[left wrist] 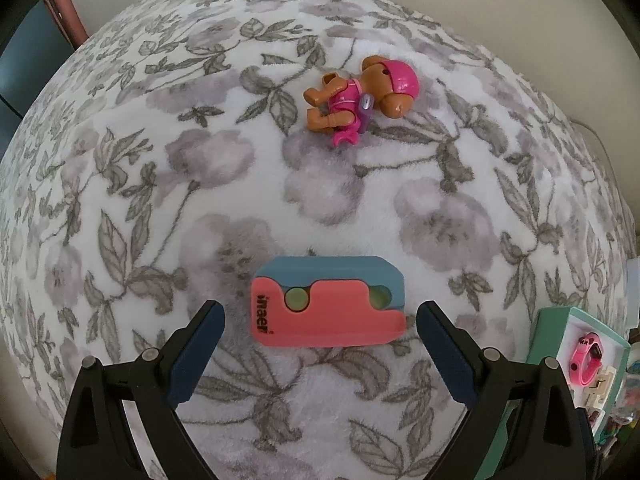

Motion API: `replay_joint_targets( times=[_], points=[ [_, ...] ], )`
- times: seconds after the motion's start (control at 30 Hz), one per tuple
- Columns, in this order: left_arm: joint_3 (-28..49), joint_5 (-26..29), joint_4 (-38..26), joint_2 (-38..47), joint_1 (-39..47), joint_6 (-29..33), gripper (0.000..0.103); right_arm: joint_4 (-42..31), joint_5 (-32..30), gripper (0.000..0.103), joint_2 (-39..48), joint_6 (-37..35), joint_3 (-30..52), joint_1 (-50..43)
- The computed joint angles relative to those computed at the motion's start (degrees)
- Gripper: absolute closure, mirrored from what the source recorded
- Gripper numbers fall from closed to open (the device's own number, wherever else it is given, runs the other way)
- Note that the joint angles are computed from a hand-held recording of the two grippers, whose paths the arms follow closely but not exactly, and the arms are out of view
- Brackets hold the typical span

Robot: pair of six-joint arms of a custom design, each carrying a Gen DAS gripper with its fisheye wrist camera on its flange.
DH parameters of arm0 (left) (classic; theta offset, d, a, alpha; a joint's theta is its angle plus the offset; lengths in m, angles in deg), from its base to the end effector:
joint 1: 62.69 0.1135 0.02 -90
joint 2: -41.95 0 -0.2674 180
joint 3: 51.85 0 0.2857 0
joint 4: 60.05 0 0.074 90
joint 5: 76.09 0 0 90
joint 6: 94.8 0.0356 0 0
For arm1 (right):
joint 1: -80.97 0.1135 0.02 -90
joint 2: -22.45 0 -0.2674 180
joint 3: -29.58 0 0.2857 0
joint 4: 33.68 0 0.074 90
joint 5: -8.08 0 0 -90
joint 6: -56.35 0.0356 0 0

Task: Organize rigid objects
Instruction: 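Move the left tool to the pink-and-blue eraser and grasp it, then grasp the pink doll figure with the right tool while the left tool holds the eraser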

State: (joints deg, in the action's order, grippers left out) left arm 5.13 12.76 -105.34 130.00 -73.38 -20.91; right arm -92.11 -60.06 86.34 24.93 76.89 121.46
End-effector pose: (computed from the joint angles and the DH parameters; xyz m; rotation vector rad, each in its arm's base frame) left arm 0.2767 -0.0515 0.1268 -0.1408 2.9015 -0.0522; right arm 0.1636 0.1223 0.1687 0.4892 2.6396 -0.0677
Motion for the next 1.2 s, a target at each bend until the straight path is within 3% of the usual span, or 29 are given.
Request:
replay_joint_targets(
  times=[0.1,0.17,0.33,0.83,0.97,1.2],
  points=[
    [0.14,0.09,0.35,0.48,0.15,0.75,0.01,-0.19,0.26,0.0,0.53,-0.06,0.23,0.1],
    [0.35,0.26,0.01,0.61,-0.1,0.97,0.02,-0.33,0.42,0.0,0.8,-0.09,0.35,0.17],
    [1.03,0.71,-2.03,0.27,-0.25,1.38,0.031,-1.07,1.16,0.0,1.03,-0.05,0.73,0.3],
    [3.49,1.42,-3.64,-0.74,6.15,6.0,0.032,-0.07,4.16,0.0,7.91,-5.41,7.35,-0.09],
    [3.62,-0.91,-0.42,-1.66,10.44,11.52,0.032,3.68,3.34,0.0,12.46,-10.6,10.77,-1.82],
    [6.19,2.72,2.63,2.37,20.96,16.42,0.032,14.83,-3.38,0.0,22.11,-18.04,17.49,-5.32]
  ],
)
